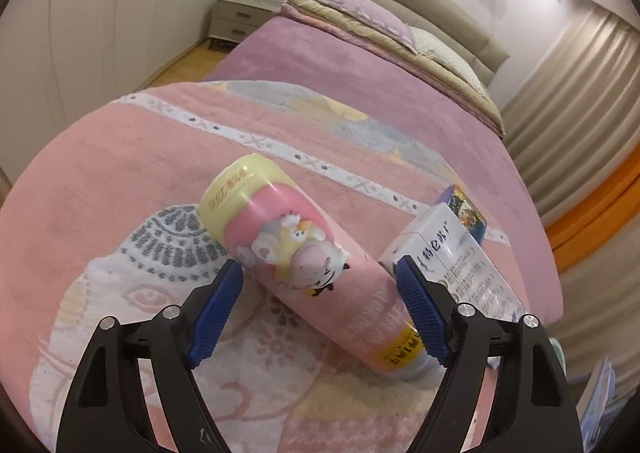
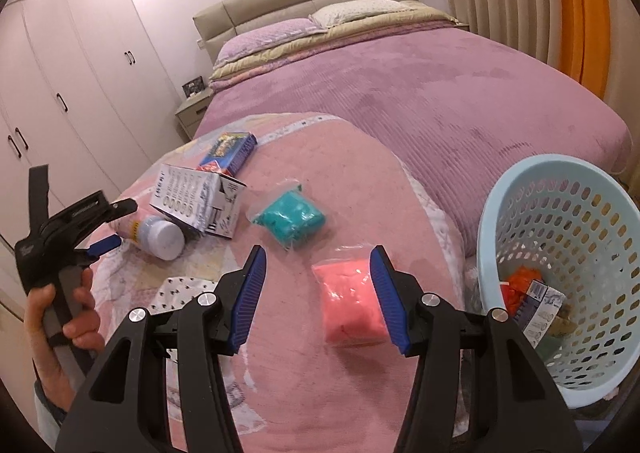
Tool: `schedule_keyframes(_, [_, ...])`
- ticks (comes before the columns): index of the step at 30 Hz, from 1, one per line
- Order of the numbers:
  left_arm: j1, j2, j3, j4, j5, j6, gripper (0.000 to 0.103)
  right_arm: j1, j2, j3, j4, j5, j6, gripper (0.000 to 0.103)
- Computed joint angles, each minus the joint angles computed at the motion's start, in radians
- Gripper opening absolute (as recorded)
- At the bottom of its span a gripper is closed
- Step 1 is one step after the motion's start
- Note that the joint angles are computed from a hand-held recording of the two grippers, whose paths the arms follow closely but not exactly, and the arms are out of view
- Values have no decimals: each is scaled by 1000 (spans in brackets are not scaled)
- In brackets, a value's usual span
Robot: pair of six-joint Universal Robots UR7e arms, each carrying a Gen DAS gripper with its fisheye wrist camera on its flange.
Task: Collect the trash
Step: 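Grasp the pink bottle with the left gripper while the right approaches the pink clay packet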
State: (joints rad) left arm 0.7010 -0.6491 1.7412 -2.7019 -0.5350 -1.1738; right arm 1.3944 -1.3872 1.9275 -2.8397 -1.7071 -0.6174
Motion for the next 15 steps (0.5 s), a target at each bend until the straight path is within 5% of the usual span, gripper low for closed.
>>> schedule_keyframes(8, [-10, 15, -51, 181, 38, -37, 78, -21, -6, -5, 27, -1, 6, 51])
schedule_keyframes(15, [-57, -16, -38, 300, 20, 143, 47, -26, -22, 0, 41, 19, 8, 51])
